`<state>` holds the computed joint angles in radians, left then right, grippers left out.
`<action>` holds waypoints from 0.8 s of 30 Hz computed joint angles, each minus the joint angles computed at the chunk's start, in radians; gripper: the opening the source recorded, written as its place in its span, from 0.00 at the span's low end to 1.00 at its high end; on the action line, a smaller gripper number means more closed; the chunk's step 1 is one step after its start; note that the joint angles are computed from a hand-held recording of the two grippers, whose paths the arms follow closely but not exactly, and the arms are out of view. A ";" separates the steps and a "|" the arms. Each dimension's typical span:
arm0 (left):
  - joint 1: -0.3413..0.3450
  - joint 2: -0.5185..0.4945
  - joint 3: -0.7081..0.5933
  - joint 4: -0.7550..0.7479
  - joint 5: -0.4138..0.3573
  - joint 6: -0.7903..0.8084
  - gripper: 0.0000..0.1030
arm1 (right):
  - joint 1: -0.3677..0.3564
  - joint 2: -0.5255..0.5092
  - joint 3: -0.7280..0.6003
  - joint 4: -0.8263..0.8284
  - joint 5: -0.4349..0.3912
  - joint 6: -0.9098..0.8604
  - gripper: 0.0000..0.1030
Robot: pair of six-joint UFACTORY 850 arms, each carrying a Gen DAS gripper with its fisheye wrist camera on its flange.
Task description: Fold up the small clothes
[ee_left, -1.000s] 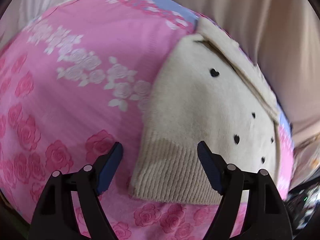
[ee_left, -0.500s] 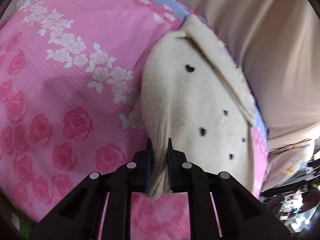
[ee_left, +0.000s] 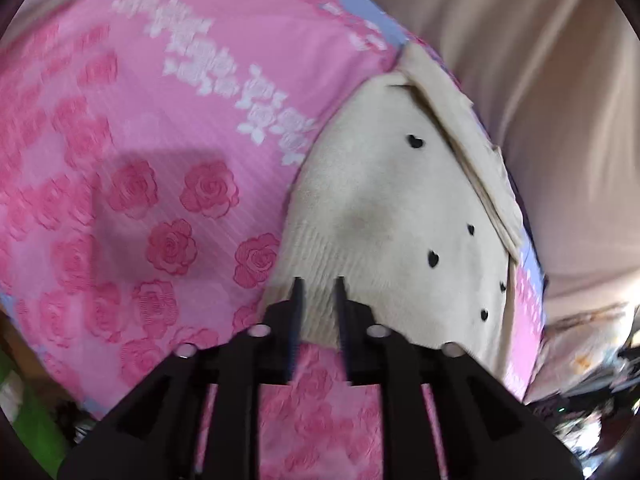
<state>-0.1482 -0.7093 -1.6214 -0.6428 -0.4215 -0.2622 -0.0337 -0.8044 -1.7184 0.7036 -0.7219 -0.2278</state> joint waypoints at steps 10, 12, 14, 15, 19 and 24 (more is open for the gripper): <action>0.009 -0.164 -0.228 -0.044 -0.090 0.058 0.37 | 0.016 -0.012 0.007 0.177 0.096 -0.038 0.08; 0.026 -0.198 -0.276 -0.177 -0.159 0.147 0.10 | 0.015 0.037 0.053 0.267 0.155 -0.120 0.07; 0.033 -0.169 -0.244 -0.254 -0.145 0.212 0.09 | 0.015 0.087 0.093 0.263 0.201 -0.147 0.07; 0.033 -0.153 -0.230 -0.259 -0.138 0.227 0.08 | 0.012 0.116 0.119 0.248 0.216 -0.149 0.06; 0.041 -0.064 -0.124 -0.315 -0.143 0.310 0.06 | 0.004 0.176 0.174 0.061 0.214 -0.069 0.06; 0.037 0.013 -0.014 -0.311 -0.167 0.335 0.06 | -0.003 0.220 0.250 -0.054 0.166 -0.032 0.05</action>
<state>-0.1110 -0.6966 -1.6352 -0.9540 -0.5881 0.0725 -0.0363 -0.5847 -1.4681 0.6497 -0.5564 -0.2598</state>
